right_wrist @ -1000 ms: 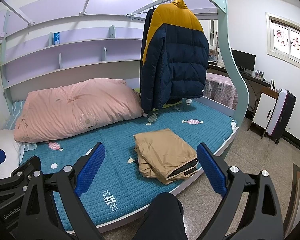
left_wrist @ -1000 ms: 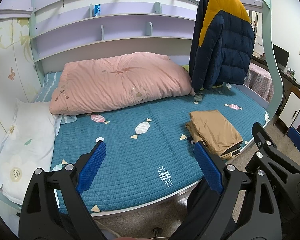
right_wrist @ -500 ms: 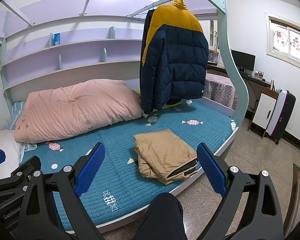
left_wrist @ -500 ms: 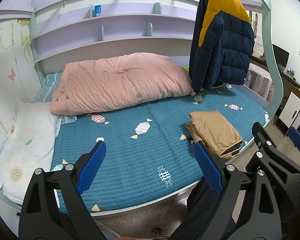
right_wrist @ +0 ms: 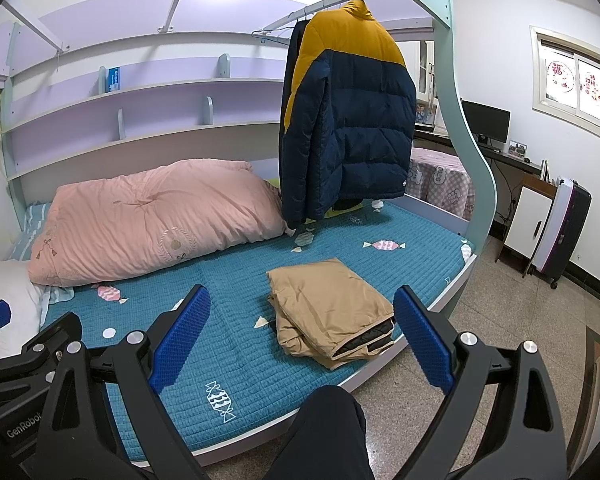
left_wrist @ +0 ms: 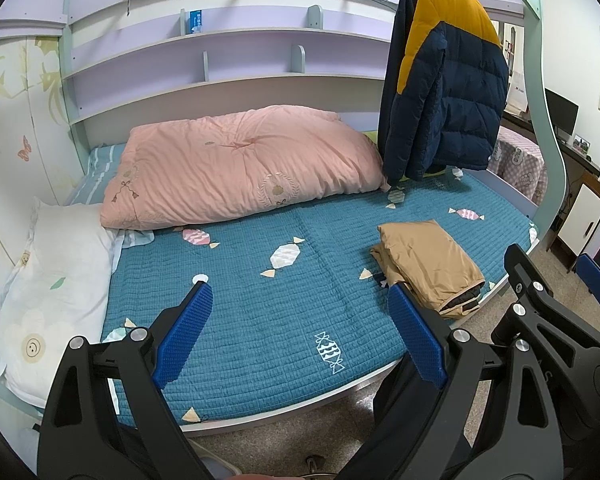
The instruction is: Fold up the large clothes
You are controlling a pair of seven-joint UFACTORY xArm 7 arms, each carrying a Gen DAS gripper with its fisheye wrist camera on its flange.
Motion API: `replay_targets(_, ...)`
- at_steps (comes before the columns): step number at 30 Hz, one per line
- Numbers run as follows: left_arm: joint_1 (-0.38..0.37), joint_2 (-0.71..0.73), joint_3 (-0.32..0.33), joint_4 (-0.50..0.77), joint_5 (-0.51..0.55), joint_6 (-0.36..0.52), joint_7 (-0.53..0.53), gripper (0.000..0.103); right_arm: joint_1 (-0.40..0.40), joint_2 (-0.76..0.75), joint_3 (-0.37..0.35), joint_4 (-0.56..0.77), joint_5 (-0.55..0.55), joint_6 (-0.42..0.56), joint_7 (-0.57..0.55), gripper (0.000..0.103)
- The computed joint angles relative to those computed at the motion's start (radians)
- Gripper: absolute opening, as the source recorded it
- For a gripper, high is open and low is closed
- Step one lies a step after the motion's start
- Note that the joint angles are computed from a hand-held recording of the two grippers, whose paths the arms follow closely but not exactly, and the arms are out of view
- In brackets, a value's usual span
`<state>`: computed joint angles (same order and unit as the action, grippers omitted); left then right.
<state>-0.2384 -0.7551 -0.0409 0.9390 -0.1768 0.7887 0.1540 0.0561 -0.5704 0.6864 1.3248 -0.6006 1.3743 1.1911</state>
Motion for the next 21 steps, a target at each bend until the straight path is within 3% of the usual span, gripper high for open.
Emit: replay_targets(21, -0.003, -0.016, 0.013, -0.013, -0.013, 0.016, 0.019, 0.090, 0.010, 0.008, 0.002, 0.010, -0.003, 0.016, 0.006, 0.090)
